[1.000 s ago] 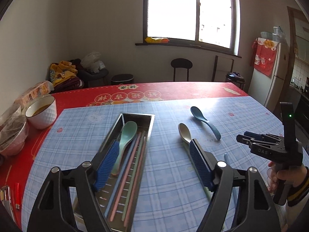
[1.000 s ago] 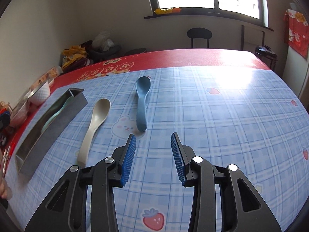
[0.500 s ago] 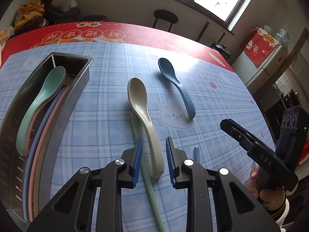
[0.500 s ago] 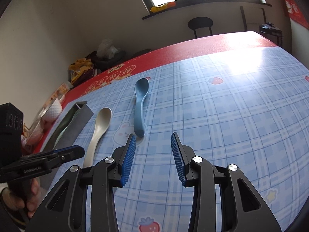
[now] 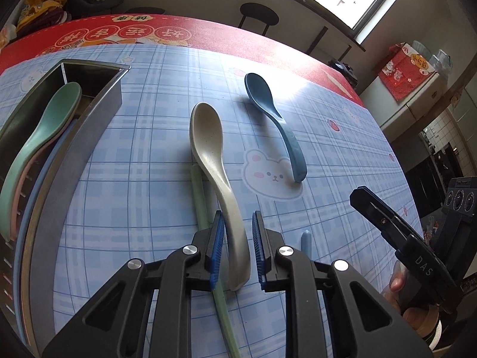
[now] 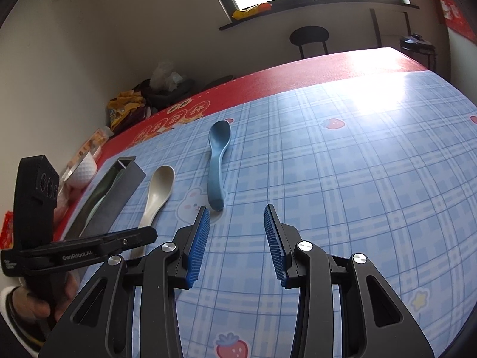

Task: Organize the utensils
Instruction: 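Move the open left tool toward the beige spoon, then close the left tool on the beige spoon while the right tool grasps the blue spoon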

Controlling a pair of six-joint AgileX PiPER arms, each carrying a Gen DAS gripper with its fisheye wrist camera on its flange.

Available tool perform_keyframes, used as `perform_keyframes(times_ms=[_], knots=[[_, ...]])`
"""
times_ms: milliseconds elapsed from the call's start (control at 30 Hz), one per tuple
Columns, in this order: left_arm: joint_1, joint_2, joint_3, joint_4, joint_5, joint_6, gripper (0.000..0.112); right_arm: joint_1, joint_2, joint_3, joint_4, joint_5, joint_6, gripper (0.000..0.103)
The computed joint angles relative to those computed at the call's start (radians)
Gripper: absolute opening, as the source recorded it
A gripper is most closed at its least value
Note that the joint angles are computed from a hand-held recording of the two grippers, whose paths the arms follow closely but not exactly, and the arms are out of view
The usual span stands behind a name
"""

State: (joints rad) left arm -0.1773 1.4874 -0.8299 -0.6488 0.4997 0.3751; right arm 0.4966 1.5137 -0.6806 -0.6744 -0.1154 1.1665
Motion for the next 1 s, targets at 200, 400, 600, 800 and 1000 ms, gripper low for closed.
perform_keyframes(times_ms=[200,400,600,800,1000], knots=[[0.0,-0.015,0.03,-0.019,-0.036,0.046,0.007,-0.001,0.005,-0.004,-0.024,-0.003,0.026,0.038],[0.005,-0.099,0.086,0.003,-0.067,0.046,0.007,-0.016,0.005,0.005,-0.067,-0.033,0.067,0.038],[0.028,-0.237,0.167,0.093,-0.084,-0.002,0.007,-0.02,0.0,0.015,-0.089,-0.052,0.078,0.038],[0.141,-0.363,0.231,0.028,-0.034,0.106,0.007,-0.032,0.006,0.018,-0.132,-0.077,0.123,0.038],[0.319,-0.437,0.259,-0.113,0.086,0.31,0.007,-0.002,0.014,-0.014,-0.128,-0.003,0.126,0.038]])
